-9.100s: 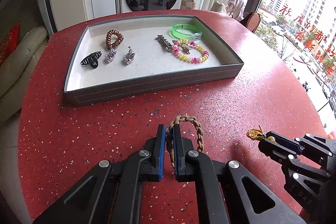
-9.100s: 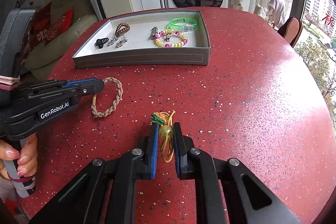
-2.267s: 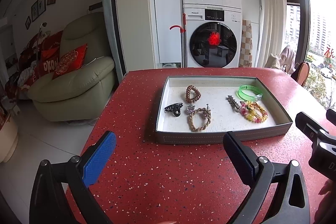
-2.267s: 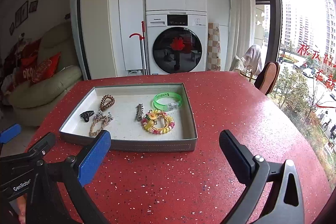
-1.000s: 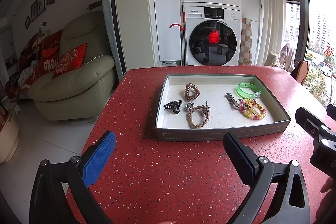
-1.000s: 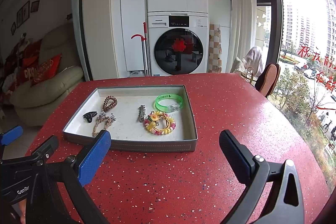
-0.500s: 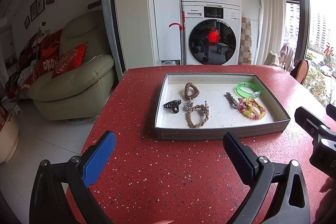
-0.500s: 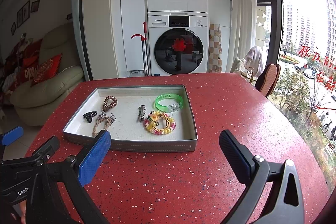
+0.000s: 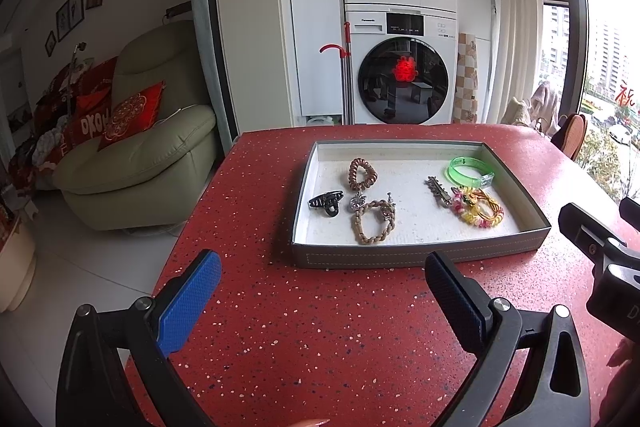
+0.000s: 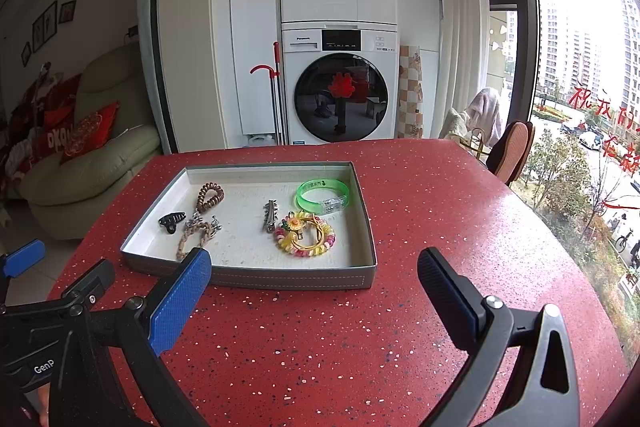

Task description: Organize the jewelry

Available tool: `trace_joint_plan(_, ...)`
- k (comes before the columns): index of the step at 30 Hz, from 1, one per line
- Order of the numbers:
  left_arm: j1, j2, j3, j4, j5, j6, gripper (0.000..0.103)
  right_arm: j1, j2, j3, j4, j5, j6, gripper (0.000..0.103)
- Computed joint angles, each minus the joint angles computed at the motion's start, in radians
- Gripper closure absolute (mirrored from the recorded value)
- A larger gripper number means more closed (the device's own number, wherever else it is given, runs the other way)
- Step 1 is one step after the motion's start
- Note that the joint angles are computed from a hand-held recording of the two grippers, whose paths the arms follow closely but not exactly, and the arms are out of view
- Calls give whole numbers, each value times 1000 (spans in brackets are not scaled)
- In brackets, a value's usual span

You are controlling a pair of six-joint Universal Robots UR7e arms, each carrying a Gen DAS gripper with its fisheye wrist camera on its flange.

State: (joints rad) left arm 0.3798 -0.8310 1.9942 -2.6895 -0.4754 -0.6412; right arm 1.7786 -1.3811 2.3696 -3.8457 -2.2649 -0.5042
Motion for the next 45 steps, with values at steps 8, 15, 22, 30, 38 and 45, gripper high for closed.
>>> trace_joint_plan(8, 0, -2, -1, 7, -3, -5, 0, -1, -1, 0, 1, -1, 1, 0)
trace_joint_plan(15, 0, -2, -2, 9, -4, -6, 0, -1, 0, 0, 1, -1, 0, 0)
trace_joint_plan(22, 1, -1, 0, 9, -7, -8, 0, -1, 0, 0, 1, -1, 0, 0)
trace_joint_plan(30, 1, -1, -2, 8, -6, -6, 0, 0, 0, -1, 3, 0, 2, 0)
trace_joint_plan(38, 3, -2, -2, 22, -15, -17, 0, 1, 0, -2, 3, -2, 3, 0)
trace_joint_plan(45, 3, -5, -6, 36, -19, -28, 0, 0, -2, 0, 4, -1, 4, 0)
